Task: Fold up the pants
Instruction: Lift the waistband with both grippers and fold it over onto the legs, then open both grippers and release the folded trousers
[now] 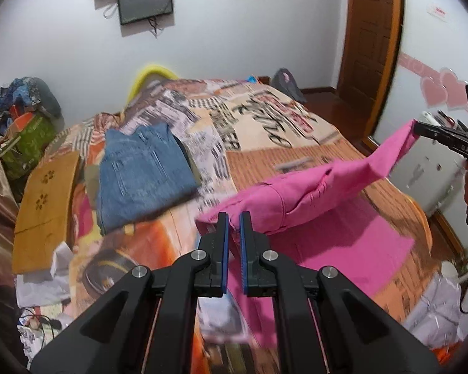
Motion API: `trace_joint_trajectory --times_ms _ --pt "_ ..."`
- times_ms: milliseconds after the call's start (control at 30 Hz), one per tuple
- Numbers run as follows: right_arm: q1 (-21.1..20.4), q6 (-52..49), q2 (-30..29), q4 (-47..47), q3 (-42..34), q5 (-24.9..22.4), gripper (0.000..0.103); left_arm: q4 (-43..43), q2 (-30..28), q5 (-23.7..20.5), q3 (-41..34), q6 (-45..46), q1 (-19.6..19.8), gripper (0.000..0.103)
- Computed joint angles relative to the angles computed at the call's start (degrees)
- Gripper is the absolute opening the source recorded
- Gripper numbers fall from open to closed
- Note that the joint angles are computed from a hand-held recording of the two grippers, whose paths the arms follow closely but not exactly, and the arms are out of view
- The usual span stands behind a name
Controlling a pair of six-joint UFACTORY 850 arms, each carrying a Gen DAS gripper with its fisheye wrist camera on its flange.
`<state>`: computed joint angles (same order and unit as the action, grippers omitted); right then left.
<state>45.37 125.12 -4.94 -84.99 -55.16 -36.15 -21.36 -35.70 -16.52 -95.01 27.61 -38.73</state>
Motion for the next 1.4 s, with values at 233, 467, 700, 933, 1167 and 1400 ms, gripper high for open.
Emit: trace_joint_trajectory --times_ms 233,467,700,933,1167,1400 --pt "4.21 3.01 -0.07 2.91 3.27 0.22 0.004 -5.60 3.96 0.73 8.90 6.02 -1.03 0.006" --pt "6.53 10.15 -1.29 4.55 6.36 2.49 0.004 -5.39 4.44 -0.26 12.96 3.32 -1.35 0.005" --pt "8.46 9.88 -2.11 10.56 7.59 2.37 0.005 -4.70 5.36 0.61 14.80 1.63 -0.98 0.006" --pt "10.16 3.69 -0.98 17.48 6.60 -2.86 0.007 -10.30 9.07 3.23 16.93 7.83 -0.88 0.006" --pt "10.07 2.88 -1.57 13.63 4.20 -4.90 0.022 -13.06 5.08 1.04 11.38 9.86 -2.18 0.006" --pt "7.04 4.28 -7.58 7.81 0.06 3.17 0.022 -8.65 -1.41 -3.87 5.79 3.80 -3.81 0.006"
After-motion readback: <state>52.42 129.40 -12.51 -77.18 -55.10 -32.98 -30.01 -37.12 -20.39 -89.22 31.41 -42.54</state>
